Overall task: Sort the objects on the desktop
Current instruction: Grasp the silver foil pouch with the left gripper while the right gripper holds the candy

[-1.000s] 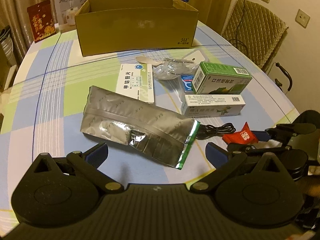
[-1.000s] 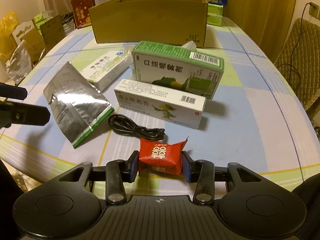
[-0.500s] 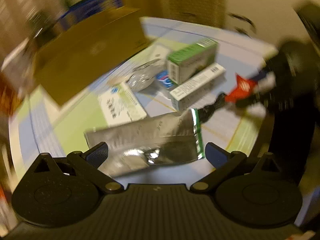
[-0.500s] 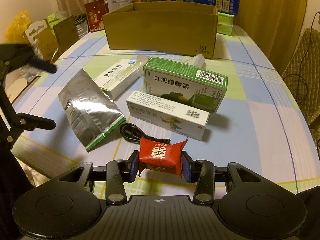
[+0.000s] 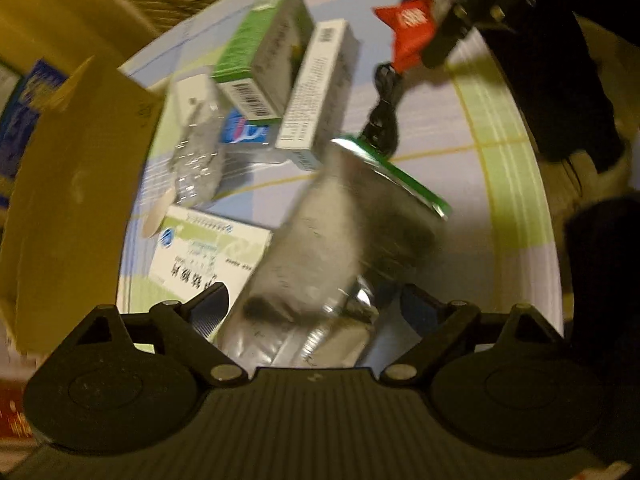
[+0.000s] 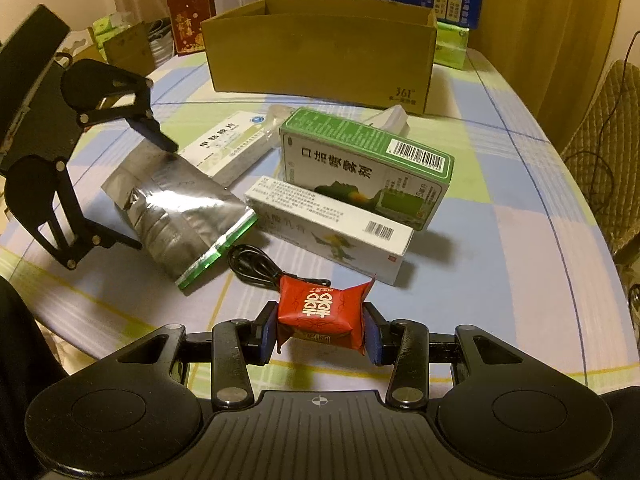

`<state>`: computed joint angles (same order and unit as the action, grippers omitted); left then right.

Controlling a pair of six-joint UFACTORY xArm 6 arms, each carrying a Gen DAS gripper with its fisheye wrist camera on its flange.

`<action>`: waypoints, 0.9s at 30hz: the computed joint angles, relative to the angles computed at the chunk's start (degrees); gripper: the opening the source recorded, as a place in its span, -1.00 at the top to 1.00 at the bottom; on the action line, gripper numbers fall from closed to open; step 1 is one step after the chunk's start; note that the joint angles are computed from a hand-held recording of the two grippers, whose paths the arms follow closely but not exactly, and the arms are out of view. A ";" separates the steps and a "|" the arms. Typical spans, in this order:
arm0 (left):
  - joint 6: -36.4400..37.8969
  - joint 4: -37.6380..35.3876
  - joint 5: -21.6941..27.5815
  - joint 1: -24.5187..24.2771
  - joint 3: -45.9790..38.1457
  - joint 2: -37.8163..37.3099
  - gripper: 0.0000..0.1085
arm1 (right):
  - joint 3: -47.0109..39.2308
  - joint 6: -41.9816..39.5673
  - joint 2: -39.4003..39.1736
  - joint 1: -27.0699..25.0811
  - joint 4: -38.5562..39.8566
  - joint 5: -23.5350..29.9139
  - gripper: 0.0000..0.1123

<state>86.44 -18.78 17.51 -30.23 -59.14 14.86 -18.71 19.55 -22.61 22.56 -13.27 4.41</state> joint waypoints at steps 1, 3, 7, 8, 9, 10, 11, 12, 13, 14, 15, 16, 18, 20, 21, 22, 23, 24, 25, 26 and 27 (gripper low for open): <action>-0.58 1.08 0.96 0.07 -0.73 0.60 -0.55 | -0.12 -0.42 0.34 0.11 0.60 -0.09 0.28; -2.90 3.28 2.78 0.19 -2.23 1.74 -0.54 | -0.04 -1.08 0.70 0.34 1.51 -0.53 0.28; -10.95 7.61 3.88 0.40 -3.90 3.03 -0.32 | 0.04 -2.22 1.12 1.28 3.36 -1.13 0.28; -16.42 10.23 5.47 0.61 -4.98 3.54 -0.11 | 0.12 -2.50 1.09 1.44 3.81 -1.31 0.28; -20.13 10.56 8.26 0.83 -6.42 3.93 0.01 | 0.26 -2.49 0.95 1.49 3.89 -1.46 0.28; -24.42 11.46 9.33 0.97 -6.98 4.03 0.10 | 0.38 -2.66 0.70 1.49 4.10 -1.44 0.28; -28.37 12.46 9.97 1.06 -7.13 3.88 0.10 | 0.49 -2.73 0.58 1.49 4.20 -1.49 0.28; -31.75 13.29 10.39 1.06 -6.82 3.49 0.10 | 0.54 -2.87 0.56 1.52 4.45 -1.52 0.28; -33.78 13.17 10.84 1.06 -6.47 3.09 0.10 | 0.55 -3.04 0.58 1.52 4.65 -1.52 0.28; -34.49 12.61 10.98 1.09 -6.14 2.79 0.10 | 0.63 -3.08 0.54 1.57 4.76 -1.56 0.28; -34.91 11.59 11.40 1.11 -6.12 2.68 0.08 | 0.67 -3.38 0.58 1.67 5.13 -1.63 0.28; -34.49 10.19 11.66 1.24 -5.98 2.50 0.01 | 0.78 -3.76 0.46 1.80 5.63 -1.63 0.28; -32.07 6.63 11.91 1.11 -6.27 2.65 -0.19 | 0.78 -3.73 0.44 1.98 5.58 -1.60 0.28; -29.29 3.11 12.32 1.37 -7.12 3.27 -0.34 | 0.73 -3.79 0.58 2.03 5.73 -1.60 0.28; -28.03 1.54 12.77 1.44 -7.67 3.67 -0.35 | 0.69 -3.73 0.62 2.03 5.66 -1.55 0.28; -27.59 0.62 13.47 1.28 -8.15 3.87 -0.35 | 0.66 -3.50 0.64 1.96 5.34 -1.46 0.28; -26.92 -0.28 14.41 1.31 -9.26 4.67 -0.35 | 0.57 -3.43 0.76 1.94 5.27 -1.36 0.28; -26.36 -0.78 14.67 1.16 -9.77 5.10 -0.35 | 0.50 -3.13 0.95 1.94 5.02 -1.38 0.28; -25.85 -1.06 14.74 1.05 -9.71 5.05 -0.35 | 0.45 -3.21 1.06 1.95 5.15 -1.35 0.28; -26.03 -0.67 15.34 0.99 -10.52 5.71 -0.34 | 0.45 -3.47 1.09 2.03 5.49 -1.32 0.28; -26.73 -0.02 15.99 0.92 -11.26 6.30 -0.32 | 0.52 -3.69 1.08 2.06 5.75 -1.37 0.28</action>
<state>59.71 -18.80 33.50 -29.31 -70.41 21.15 -18.19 15.86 -21.53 24.63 -7.53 3.04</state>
